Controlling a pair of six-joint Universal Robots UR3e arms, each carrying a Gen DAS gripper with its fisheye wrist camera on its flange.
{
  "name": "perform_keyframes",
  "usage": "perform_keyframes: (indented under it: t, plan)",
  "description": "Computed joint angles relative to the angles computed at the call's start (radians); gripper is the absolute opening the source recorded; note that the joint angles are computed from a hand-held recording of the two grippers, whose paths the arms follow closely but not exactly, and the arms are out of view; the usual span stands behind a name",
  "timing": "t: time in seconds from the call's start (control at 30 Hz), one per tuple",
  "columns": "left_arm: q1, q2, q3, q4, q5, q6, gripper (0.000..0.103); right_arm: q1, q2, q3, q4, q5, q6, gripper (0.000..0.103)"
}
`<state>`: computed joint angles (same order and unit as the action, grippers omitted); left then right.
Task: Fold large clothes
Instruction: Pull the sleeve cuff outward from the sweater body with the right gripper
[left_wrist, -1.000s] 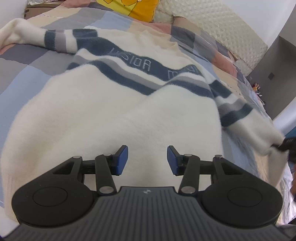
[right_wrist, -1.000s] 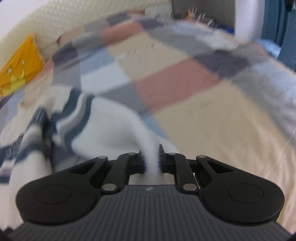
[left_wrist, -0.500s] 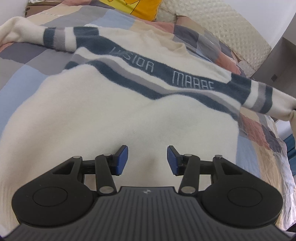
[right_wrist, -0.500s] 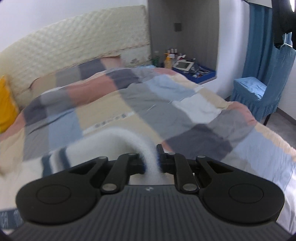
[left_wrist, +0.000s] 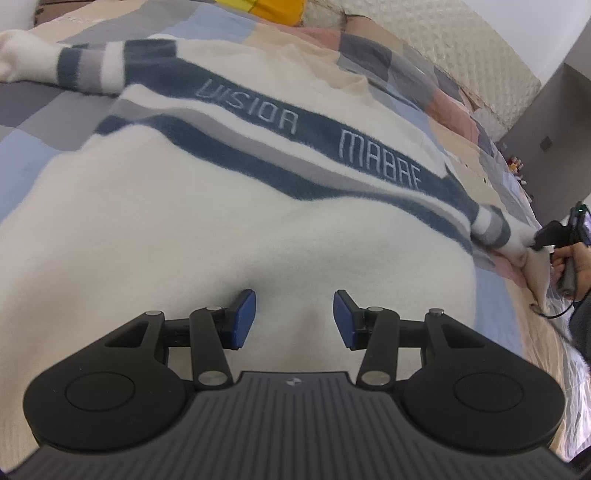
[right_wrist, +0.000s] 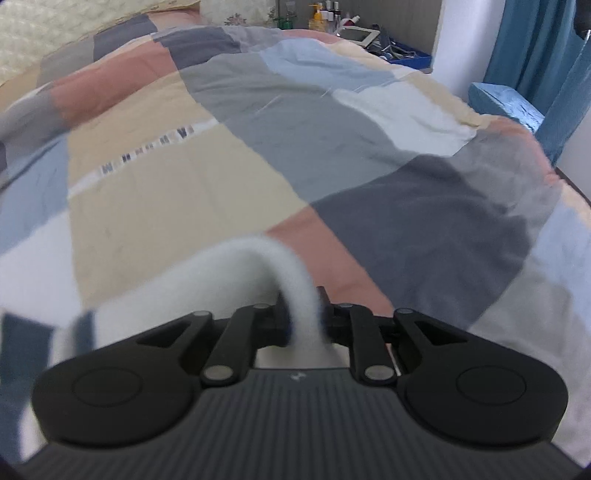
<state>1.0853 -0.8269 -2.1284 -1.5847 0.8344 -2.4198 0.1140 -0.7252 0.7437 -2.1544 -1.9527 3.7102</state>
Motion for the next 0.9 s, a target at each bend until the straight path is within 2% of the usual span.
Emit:
perform_keyframes:
  t: [0.13, 0.2, 0.23, 0.27, 0.37, 0.47, 0.57, 0.63, 0.7, 0.8, 0.9]
  plan:
    - [-0.045, -0.020, -0.014, 0.073, 0.011, -0.045, 0.053, 0.008, -0.003, 0.098, -0.138, -0.011, -0.037, 0.025]
    - [-0.054, -0.021, -0.016, 0.084, 0.012, -0.059, 0.053, 0.008, -0.021, 0.116, -0.143, -0.006, -0.013, 0.035]
    - [-0.051, -0.018, -0.015, 0.076, 0.009, -0.058, 0.053, 0.001, -0.032, 0.120, -0.139, 0.004, 0.010, 0.044]
    - [-0.047, -0.012, -0.013, 0.066, 0.008, -0.054, 0.053, -0.010, -0.059, 0.156, -0.153, 0.020, 0.038, 0.052]
    - [-0.033, 0.010, -0.009, 0.032, 0.005, -0.034, 0.053, -0.041, -0.173, 0.323, -0.249, 0.076, 0.072, 0.067]
    - [-0.019, 0.041, 0.012, -0.027, 0.008, -0.019, 0.053, -0.053, -0.289, 0.521, -0.395, 0.067, 0.010, 0.068]
    - [0.077, 0.093, 0.066, -0.252, -0.038, 0.123, 0.053, -0.091, -0.421, 0.754, -0.543, 0.125, 0.000, 0.068]
    - [0.114, 0.127, 0.079, -0.327, -0.050, 0.175, 0.053, -0.126, -0.504, 0.909, -0.646, 0.196, 0.013, 0.068]
    - [0.160, 0.157, 0.099, -0.419, -0.055, 0.253, 0.053, -0.137, -0.550, 1.009, -0.719, 0.225, -0.004, 0.068]
    - [0.197, 0.185, 0.113, -0.490, -0.059, 0.308, 0.053, -0.139, -0.597, 1.136, -0.830, 0.267, -0.066, 0.068]
    - [0.189, 0.188, 0.103, -0.472, -0.060, 0.302, 0.053, -0.132, -0.613, 1.225, -0.925, 0.318, -0.143, 0.067]
